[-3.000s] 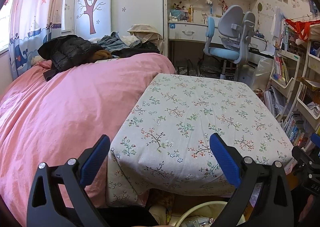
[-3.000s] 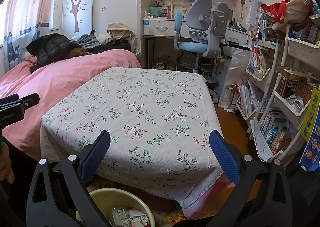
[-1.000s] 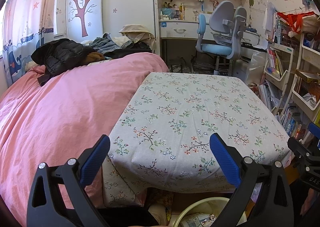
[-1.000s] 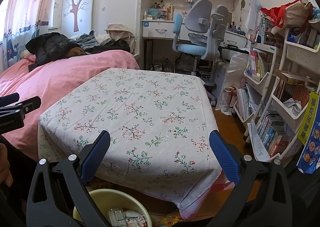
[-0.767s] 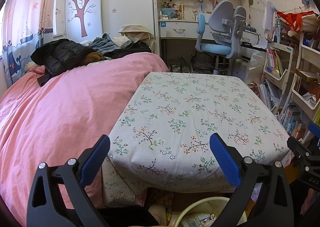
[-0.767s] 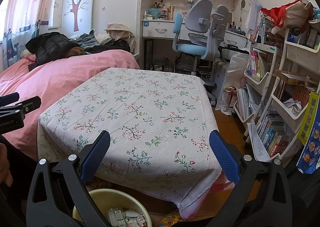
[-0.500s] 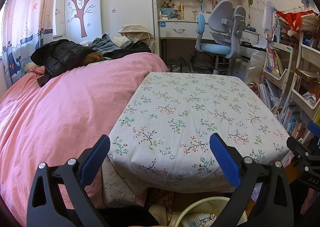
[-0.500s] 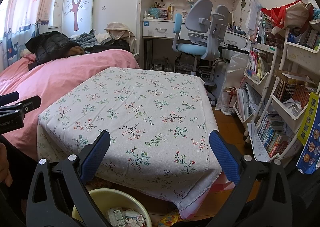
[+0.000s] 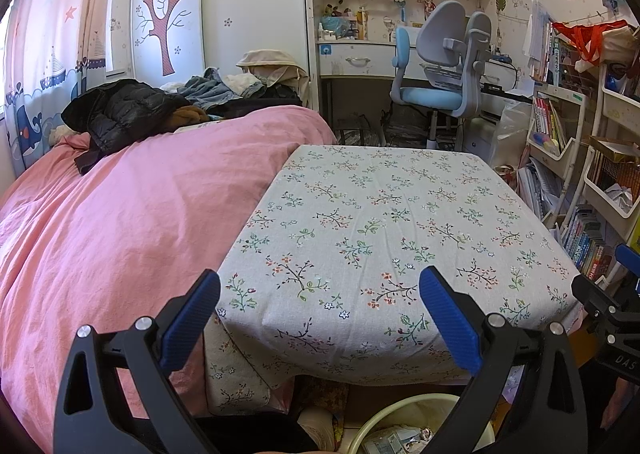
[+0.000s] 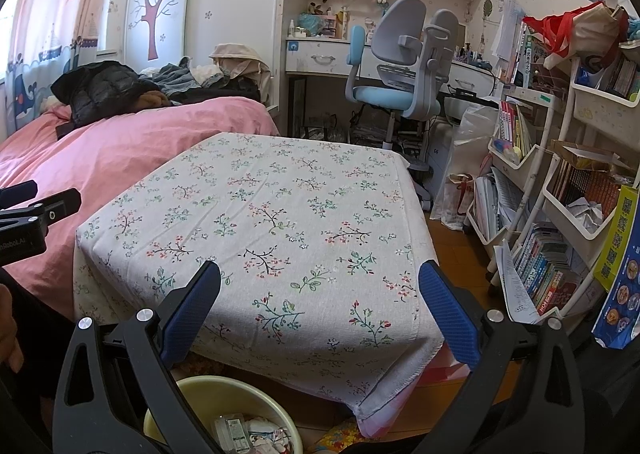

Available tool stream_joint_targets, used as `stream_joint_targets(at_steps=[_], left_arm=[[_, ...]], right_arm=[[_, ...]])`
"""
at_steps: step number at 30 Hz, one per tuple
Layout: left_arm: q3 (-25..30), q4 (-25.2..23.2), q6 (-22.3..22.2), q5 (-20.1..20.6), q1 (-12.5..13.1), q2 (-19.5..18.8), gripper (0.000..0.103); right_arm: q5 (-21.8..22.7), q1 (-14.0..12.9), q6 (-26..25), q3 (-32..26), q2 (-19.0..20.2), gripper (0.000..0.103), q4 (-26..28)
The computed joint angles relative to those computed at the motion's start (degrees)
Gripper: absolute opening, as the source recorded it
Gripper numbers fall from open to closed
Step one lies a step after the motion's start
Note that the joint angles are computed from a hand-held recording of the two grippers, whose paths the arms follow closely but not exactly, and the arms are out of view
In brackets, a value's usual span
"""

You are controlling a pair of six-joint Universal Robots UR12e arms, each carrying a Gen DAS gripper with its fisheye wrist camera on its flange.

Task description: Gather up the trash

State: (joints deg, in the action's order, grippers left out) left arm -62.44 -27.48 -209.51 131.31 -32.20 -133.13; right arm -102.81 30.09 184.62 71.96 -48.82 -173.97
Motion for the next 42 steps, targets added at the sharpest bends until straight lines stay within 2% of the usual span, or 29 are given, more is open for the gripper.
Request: stream_joint_targets(at_steps=[42], left_arm=[[-0.36, 0.79, 1.18, -0.34, 0.22, 0.17, 0.095]], right_arm=[[0.90, -1.02, -2.05, -0.06, -0.35, 0.096, 0.70]])
